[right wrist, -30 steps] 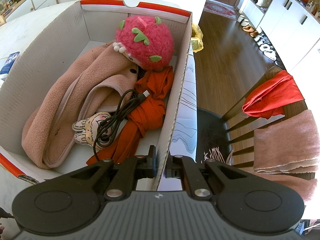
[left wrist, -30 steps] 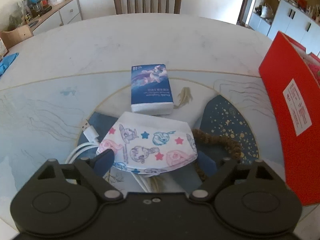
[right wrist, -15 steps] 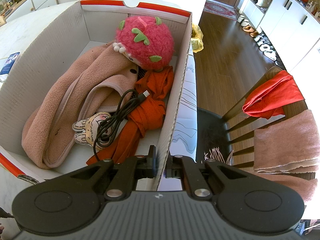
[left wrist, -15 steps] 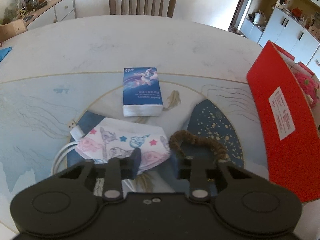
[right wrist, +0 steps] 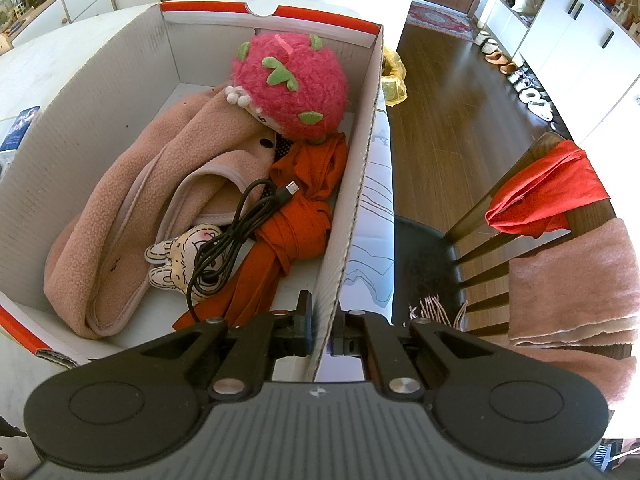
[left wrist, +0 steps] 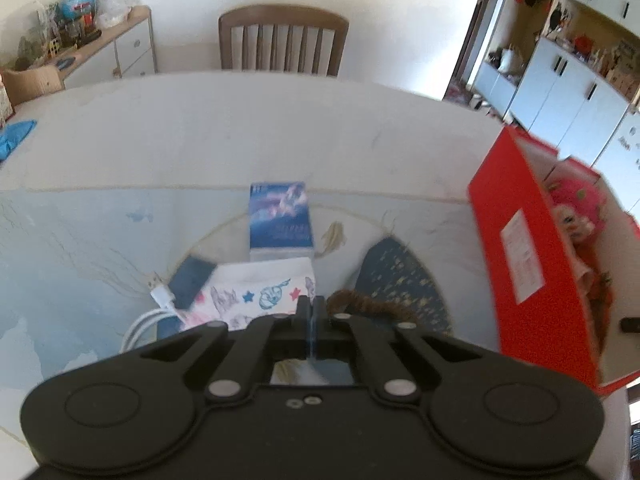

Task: Organize objects
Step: 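Grasp the white cartoon-print face mask with the left gripper, then carry the face mask into the box and lower it beside the cable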

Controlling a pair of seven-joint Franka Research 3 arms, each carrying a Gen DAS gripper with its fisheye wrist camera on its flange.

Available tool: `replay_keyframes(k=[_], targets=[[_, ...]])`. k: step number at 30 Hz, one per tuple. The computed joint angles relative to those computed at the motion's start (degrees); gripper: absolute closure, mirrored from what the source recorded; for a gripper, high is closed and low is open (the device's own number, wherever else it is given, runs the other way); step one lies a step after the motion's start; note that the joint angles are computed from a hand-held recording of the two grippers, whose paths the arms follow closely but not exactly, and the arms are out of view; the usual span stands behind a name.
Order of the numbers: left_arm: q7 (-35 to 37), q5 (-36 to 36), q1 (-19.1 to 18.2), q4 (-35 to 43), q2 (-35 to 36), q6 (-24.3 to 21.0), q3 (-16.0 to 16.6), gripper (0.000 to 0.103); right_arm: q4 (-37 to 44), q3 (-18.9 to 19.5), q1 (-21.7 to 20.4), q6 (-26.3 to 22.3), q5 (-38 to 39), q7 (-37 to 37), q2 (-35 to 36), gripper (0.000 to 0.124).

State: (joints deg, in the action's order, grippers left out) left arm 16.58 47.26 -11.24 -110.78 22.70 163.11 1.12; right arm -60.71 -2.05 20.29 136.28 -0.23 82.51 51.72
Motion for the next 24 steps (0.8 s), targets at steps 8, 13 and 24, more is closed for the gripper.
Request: replay_keyframes(k=[8, 13, 24], targets=[[-0.5, 1.8, -0.3, 0.4, -3.3, 1.2, -0.8, 0.103, 0.1, 0.0, 0.0, 0.0, 0.1, -0.1, 0.1, 0.118], [-0.4, 3.8, -1.1, 2.8, -3.5, 3.3, -1.0, 0.103, 0.1, 0.1, 0.0, 0.0, 0.1, -0.3, 0.1, 0.118], [15.4, -3.1, -1.3, 12.7, 1.9, 9.2, -5.4, 0.103, 0.0, 0.0, 0.0, 0.0, 0.1, -0.4, 0.1, 0.118]])
